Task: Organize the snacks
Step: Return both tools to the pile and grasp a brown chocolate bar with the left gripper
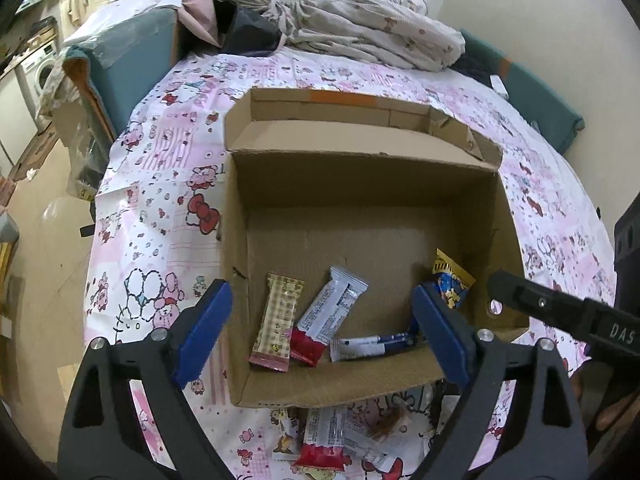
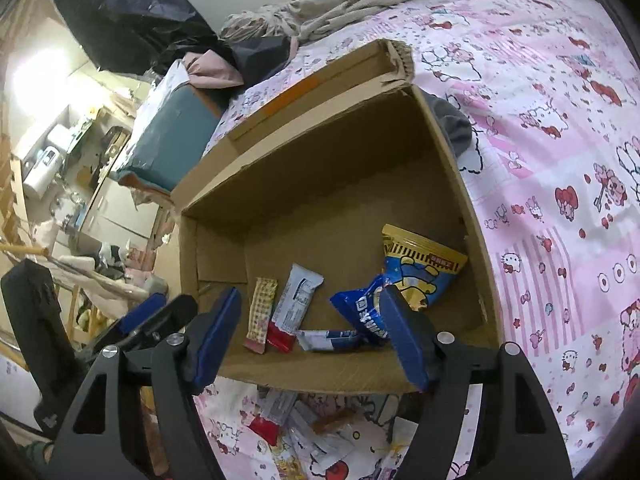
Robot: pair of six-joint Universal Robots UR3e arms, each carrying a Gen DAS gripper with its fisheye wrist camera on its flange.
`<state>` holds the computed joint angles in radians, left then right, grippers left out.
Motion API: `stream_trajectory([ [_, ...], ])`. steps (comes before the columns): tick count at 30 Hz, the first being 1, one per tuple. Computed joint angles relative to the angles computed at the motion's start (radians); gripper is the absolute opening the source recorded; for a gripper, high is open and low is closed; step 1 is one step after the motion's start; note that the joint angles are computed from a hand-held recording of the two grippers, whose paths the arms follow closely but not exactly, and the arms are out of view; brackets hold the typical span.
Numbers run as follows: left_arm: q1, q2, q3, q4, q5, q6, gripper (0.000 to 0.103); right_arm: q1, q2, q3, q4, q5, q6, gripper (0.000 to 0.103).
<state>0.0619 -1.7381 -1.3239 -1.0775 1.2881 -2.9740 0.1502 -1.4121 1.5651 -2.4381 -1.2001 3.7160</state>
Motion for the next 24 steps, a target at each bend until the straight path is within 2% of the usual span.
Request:
stream_trajectory([
  [6, 0.035, 0.056, -0.03, -0.003, -0.005, 0.005, 0.09, 0.018, -0.05, 0.018, 0.015, -0.018, 0.002, 0.074],
  [12, 0.055, 0.135, -0.086, -0.019, 0.038, 0.03, 0.09, 0.027, -0.123, 0.052, 0.05, -0.044, 0.01, 0.074],
  [16, 0.104, 0.21, -0.157, -0.019, 0.0, 0.05, 0.09, 0.026, -0.177, 0.106, 0.054, -0.052, 0.037, 0.074],
  [20, 0.163, 0.272, -0.191, -0.085, -0.062, 0.083, 0.09, 0.03, -0.224, 0.151, 0.056, -0.061, 0.053, 0.074],
  [24, 0.187, 0.315, -0.214, -0.13, -0.072, 0.111, 0.092, 0.044, -0.266, 0.187, 0.075, -0.069, 0.061, 0.074],
])
